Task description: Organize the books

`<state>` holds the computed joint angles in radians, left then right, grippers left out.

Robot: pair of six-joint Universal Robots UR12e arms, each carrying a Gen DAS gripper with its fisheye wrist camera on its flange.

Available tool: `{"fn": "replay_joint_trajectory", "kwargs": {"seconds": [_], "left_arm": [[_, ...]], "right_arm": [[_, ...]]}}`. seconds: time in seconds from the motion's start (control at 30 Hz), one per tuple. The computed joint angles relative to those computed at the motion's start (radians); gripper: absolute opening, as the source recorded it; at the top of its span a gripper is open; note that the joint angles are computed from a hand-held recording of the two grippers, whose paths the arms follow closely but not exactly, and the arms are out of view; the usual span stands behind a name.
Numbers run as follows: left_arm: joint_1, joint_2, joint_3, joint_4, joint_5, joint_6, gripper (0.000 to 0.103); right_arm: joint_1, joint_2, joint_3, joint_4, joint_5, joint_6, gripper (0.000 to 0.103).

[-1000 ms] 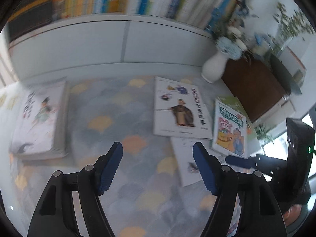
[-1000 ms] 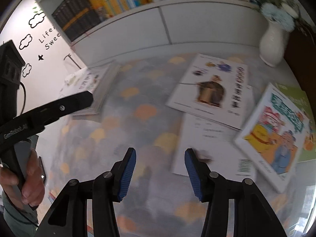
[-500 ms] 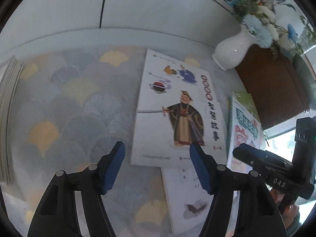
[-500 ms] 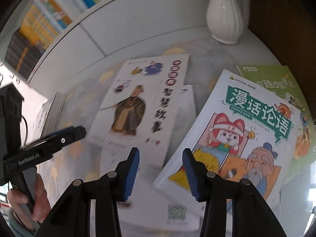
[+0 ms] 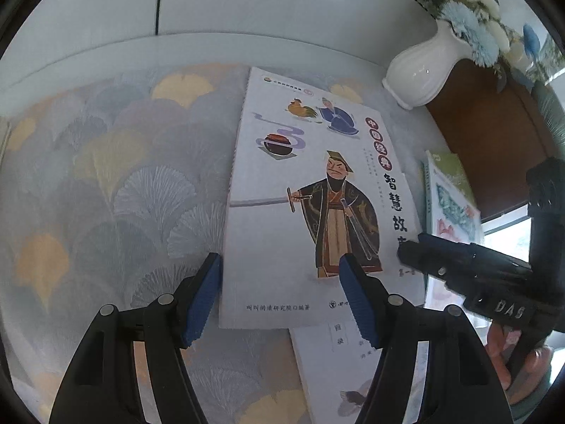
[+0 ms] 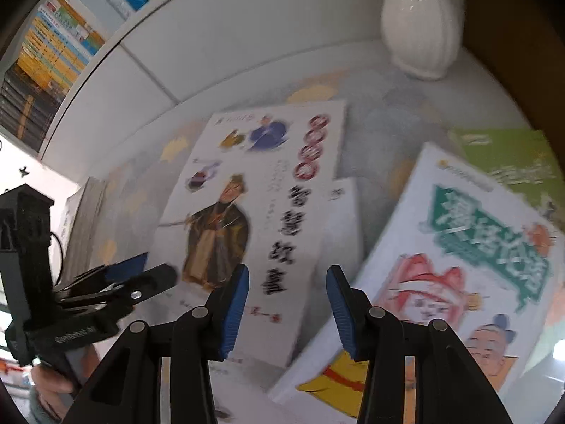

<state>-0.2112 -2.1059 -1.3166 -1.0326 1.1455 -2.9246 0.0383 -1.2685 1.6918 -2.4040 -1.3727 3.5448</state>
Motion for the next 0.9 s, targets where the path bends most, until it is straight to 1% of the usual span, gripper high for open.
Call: {"fn": "replay_joint_trajectory", "kwargs": {"seconds": [0.03, 0.1, 0.2, 0.27, 0.3, 0.33, 0.43, 0.53, 0.57, 0.63, 0.67, 0.77, 0.83, 0.9], "left_arm": [[-0.003, 0.0, -0.002, 0.007, 0.008, 0.008, 0.065], [-0.001, 0.003, -0.005, 0.009, 0.004, 0.007, 0.065], [0.007, 0.017, -0.013, -0.006, -0.004, 0.011, 0.065], [0.019, 0.04, -0.037, 0.001, -0.03, 0.013, 0.065], [0.029, 0.062, -0.063, 0.002, -0.045, 0.011, 0.065], [0.035, 0.076, -0.08, 0.005, -0.045, 0.01, 0.065], [0.059, 0.134, -0.156, 0.019, -0.017, -0.007, 0.065], [0.095, 0.197, -0.242, 0.034, -0.006, -0.057, 0.065], [0.108, 0.223, -0.278, 0.047, 0.007, -0.076, 0.065], [0.132, 0.263, -0.335, 0.076, 0.025, -0.109, 0.065], [0.141, 0.276, -0.353, 0.081, 0.027, -0.119, 0.065], [0.173, 0.312, -0.403, 0.074, 0.024, -0.15, 0.065], [0.193, 0.336, -0.434, 0.069, 0.01, -0.155, 0.065], [0.203, 0.353, -0.455, 0.063, -0.005, -0.142, 0.065]], "right_arm": [[0.011, 0.002, -0.003, -0.003, -0.033, 0.001, 0.046], [0.021, 0.004, -0.007, 0.004, -0.053, 0.004, 0.047], [0.019, -0.001, -0.006, 0.015, -0.023, 0.012, 0.049], [0.02, -0.005, -0.002, 0.022, -0.001, -0.01, 0.049], [0.024, -0.006, -0.003, 0.029, -0.001, -0.022, 0.049], [0.029, -0.009, -0.003, 0.034, 0.001, -0.027, 0.049], [0.046, -0.018, 0.006, 0.032, 0.05, -0.032, 0.049], [0.08, -0.024, 0.007, 0.043, 0.08, -0.063, 0.049], [0.099, -0.023, 0.004, 0.055, 0.089, -0.084, 0.049], [0.121, -0.019, -0.005, 0.082, 0.101, -0.116, 0.049], [0.138, -0.017, -0.007, 0.1, 0.11, -0.134, 0.049], [0.169, -0.015, -0.006, 0.116, 0.115, -0.162, 0.049], [0.177, -0.014, -0.002, 0.128, 0.129, -0.177, 0.049], [0.185, -0.027, 0.02, 0.131, 0.138, -0.19, 0.049]]}}
